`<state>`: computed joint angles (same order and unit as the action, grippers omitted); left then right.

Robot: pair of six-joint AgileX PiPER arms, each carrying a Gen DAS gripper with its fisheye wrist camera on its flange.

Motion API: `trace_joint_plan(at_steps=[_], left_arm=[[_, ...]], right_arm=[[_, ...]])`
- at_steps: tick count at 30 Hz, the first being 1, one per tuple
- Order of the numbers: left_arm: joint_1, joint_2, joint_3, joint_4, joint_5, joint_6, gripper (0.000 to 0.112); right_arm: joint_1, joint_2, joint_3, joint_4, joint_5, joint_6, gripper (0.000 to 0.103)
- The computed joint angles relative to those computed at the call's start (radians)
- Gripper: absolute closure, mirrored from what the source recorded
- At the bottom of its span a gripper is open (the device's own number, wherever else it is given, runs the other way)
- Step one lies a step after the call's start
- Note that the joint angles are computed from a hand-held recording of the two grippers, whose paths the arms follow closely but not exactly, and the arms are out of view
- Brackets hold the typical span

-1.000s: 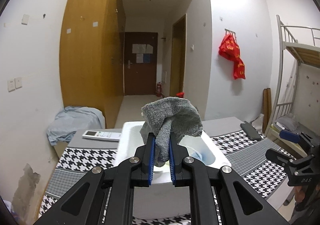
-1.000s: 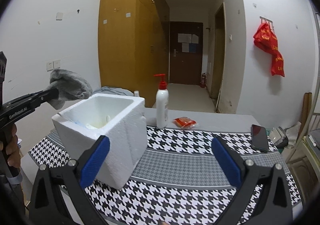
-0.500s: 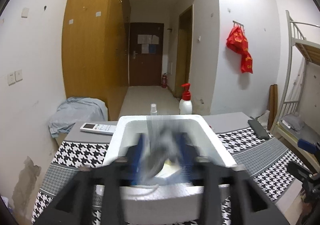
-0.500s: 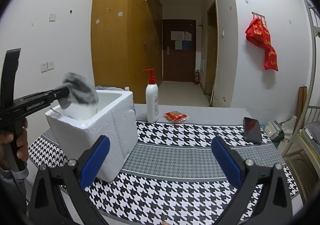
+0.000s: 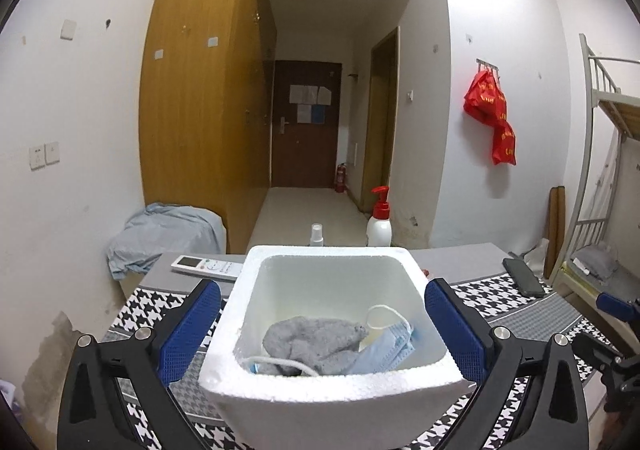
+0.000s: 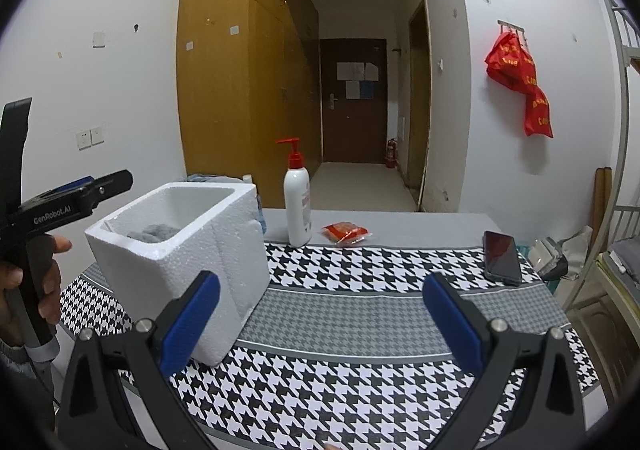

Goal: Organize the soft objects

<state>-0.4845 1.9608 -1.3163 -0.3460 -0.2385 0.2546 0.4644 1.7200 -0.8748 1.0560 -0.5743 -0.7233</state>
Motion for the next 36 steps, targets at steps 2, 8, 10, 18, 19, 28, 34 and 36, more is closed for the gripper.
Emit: trace_joint_plan(at_steps=[2,8,10,18,19,28,34,36], left_arm=[[0.002,-0.01,0.014,0.015,-0.002,-0.021,0.01],[-0.006,-0.046,0.062,0.042,-0.02,-0.045,0.01],[-0.009,-0.057,0.073,0.034,-0.014,-0.038,0.01],[-0.024,-0.112,0.163,0.03,-0.068,-0.042,0.01],[-0.028,-0.124,0.18,0.018,-0.079,-0.032,0.01],[-0.053,-0.227,0.336,-0.001,-0.167,-0.032,0.01],[-0.077,-0.312,0.454,-0.018,-0.22,-0.026,0.01],[-0.093,-0.345,0.499,-0.033,-0.248,-0.013,0.01]], right_arm=[[0.002,-0.004,0.005,-0.008,-0.003,0.009,0.001],[0.012,-0.022,0.024,-0.011,-0.015,0.018,0.001],[0.02,-0.03,0.03,-0.002,-0.025,0.011,0.001],[0.065,-0.062,0.052,0.034,-0.057,-0.019,0.001],[0.071,-0.067,0.056,0.036,-0.062,-0.02,0.001],[0.163,-0.134,0.117,0.094,-0.144,-0.048,0.001],[0.259,-0.178,0.164,0.136,-0.227,-0.06,0.001],[0.295,-0.191,0.181,0.145,-0.259,-0.055,0.001]])
